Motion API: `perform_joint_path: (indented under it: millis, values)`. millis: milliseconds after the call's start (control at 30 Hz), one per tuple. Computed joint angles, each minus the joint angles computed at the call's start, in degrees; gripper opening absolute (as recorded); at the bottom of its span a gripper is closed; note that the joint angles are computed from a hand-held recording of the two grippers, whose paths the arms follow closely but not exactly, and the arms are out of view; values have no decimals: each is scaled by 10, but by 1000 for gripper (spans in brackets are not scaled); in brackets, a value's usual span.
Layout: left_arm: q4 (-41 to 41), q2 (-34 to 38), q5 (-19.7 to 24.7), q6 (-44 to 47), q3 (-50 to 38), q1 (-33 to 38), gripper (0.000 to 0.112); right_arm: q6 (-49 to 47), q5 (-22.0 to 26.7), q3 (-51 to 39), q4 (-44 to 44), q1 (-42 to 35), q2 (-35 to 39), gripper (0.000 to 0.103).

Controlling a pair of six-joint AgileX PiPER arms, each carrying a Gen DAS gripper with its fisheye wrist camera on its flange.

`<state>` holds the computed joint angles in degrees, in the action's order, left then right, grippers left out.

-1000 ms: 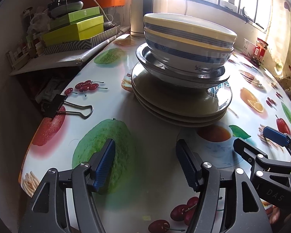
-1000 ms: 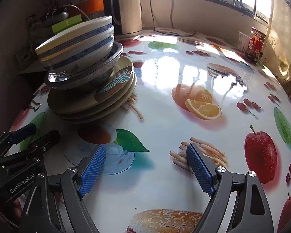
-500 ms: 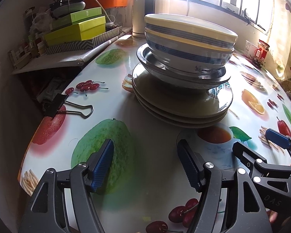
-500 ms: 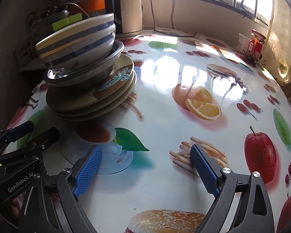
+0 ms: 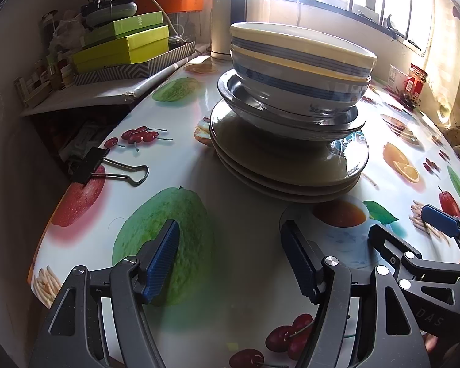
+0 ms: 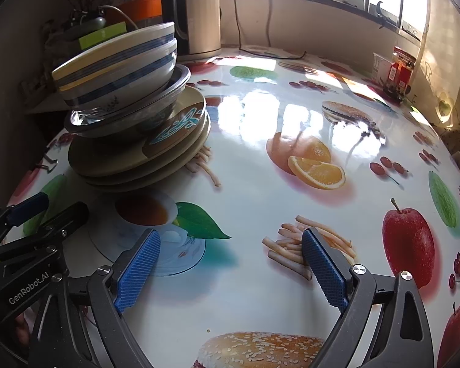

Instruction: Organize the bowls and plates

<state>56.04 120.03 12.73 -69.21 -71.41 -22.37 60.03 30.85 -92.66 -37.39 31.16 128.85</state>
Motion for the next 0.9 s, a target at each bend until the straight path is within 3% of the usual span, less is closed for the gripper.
perform_joint_path:
  millis: [900]
  values:
    - [2,0,0,-2,1,0,70,5,-1,2,-6,0,-1,95]
